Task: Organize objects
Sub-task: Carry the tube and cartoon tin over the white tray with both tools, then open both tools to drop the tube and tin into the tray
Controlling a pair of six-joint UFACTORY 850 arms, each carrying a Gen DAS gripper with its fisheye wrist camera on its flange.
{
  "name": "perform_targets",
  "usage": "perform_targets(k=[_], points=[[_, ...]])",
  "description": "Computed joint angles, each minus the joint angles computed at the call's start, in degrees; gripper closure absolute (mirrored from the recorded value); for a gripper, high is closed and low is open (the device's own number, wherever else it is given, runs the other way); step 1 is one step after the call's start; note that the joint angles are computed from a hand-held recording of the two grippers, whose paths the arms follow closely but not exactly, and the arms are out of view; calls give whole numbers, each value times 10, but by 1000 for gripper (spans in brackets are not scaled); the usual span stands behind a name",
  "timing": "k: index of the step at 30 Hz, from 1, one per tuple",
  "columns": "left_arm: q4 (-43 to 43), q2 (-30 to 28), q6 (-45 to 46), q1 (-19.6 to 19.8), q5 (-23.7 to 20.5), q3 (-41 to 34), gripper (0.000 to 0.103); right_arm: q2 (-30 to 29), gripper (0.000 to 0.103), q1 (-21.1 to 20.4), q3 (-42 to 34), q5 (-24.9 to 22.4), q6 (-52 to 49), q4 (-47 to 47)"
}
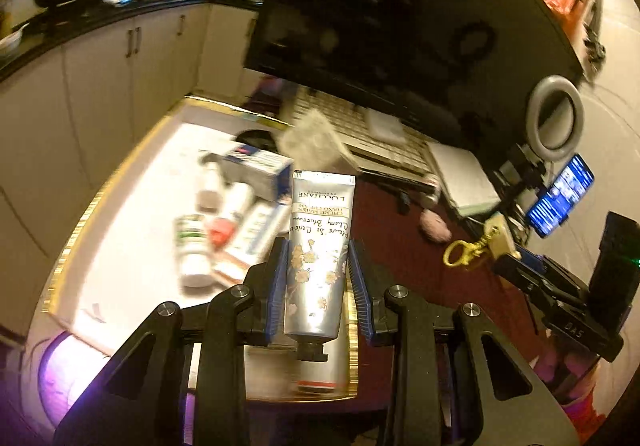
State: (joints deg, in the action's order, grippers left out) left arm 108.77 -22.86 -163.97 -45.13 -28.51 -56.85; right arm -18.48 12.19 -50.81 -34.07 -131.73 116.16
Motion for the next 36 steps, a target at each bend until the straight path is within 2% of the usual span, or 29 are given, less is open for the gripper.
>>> perform_targets(k=[16,24,28,33,36], points=[[15,19,-112,40,-5,83,73,-25,55,56,-44,-7,91,-104],[13,24,-125,50,4,101,73,-60,55,112,-89,-63,218,-245],[-26,18,-85,50,6,96,73,-101,55,151,-131,-47,250,-285],[-164,0,74,45,3,65,73,-149,55,187,-166,1,264,-320],[-228,-12,155,43,1,47,73,-145,55,199,-156,29,220,-307]])
